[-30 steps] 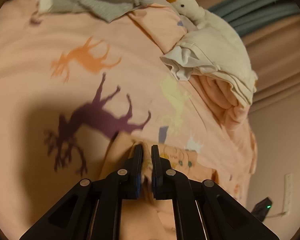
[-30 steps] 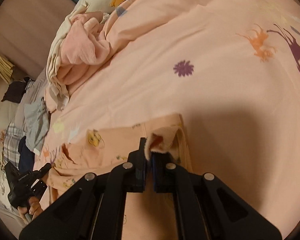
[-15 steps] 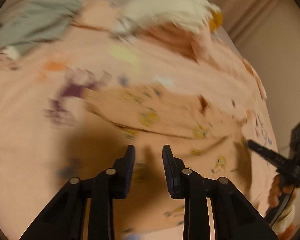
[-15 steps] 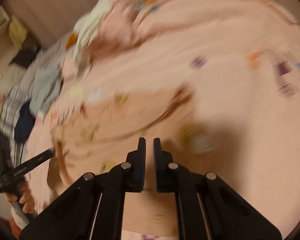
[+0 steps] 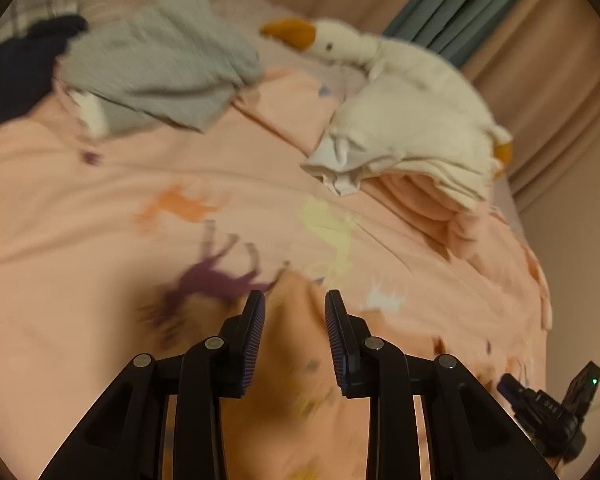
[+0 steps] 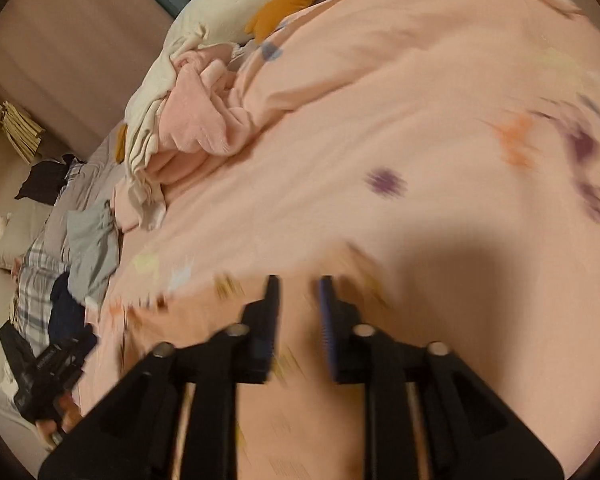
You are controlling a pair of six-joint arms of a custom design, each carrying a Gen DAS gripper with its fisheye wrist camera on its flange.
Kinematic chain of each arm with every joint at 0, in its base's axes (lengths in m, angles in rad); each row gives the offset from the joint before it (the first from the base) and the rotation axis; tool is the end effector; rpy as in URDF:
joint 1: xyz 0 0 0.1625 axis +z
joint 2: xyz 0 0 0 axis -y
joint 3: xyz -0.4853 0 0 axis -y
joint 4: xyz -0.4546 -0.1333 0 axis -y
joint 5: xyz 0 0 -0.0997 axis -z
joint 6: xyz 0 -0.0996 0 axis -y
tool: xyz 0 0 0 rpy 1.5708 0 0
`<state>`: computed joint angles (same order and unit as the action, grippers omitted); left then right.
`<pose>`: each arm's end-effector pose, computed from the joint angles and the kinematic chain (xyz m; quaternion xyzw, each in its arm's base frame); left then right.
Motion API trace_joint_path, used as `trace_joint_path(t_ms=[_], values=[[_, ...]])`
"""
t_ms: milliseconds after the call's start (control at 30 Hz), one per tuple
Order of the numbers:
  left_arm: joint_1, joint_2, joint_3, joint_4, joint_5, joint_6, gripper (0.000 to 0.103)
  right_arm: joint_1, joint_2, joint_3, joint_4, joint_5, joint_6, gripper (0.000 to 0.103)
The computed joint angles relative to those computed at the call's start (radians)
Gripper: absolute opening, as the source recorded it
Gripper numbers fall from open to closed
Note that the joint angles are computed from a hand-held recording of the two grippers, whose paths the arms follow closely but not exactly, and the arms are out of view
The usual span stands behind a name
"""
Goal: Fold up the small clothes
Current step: 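Lift the held hem with both tools and fold it toward the collar, then open both tools and release the folded shirt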
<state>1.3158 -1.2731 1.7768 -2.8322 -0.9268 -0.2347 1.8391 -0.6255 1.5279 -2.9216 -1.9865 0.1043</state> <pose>0.0184 -0.6948 0.4177 -0.1081 0.8825 -0.4117 0.2002 0.3030 -0.7510 0.0510 0.0324 -0.9545 0.2510 0.1574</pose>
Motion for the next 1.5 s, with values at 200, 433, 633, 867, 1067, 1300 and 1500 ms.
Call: trace_joint_path(t_ms=[200, 433, 633, 867, 1067, 1300, 1500], values=[[0.021, -0.242, 0.253, 0.083, -0.254, -0.204, 0.080, -0.039, -0.202, 0.349, -0.079, 0.089, 0.213, 0.065], [0.117, -0.199, 0.357, -0.069, -0.573, -0.425, 0.080, -0.064, -0.177, 0.469, -0.214, 0.245, 0.334, 0.065], [0.107, -0.132, 0.369, -0.327, -0.498, -0.478, 0.080, -0.091, -0.112, 0.477, -0.408, 0.335, 0.437, 0.063], [0.080, -0.044, 0.266, -0.263, -0.362, -0.424, 0.029, -0.091, -0.023, 0.429, -0.590, 0.349, 0.382, 0.043], [0.062, -0.058, 0.277, -0.250, -0.283, -0.390, 0.013, -0.138, -0.022, 0.431, -0.604, 0.448, 0.385, 0.005], [-0.066, -0.211, 0.396, -0.286, -0.216, -0.229, 0.011, -0.060, -0.131, 0.547, -0.668, 0.500, 0.257, 0.005], [-0.155, -0.441, 0.647, -0.280, -0.132, -0.209, 0.011, 0.006, -0.268, 0.749, -0.595, 0.337, 0.163, 0.007]])
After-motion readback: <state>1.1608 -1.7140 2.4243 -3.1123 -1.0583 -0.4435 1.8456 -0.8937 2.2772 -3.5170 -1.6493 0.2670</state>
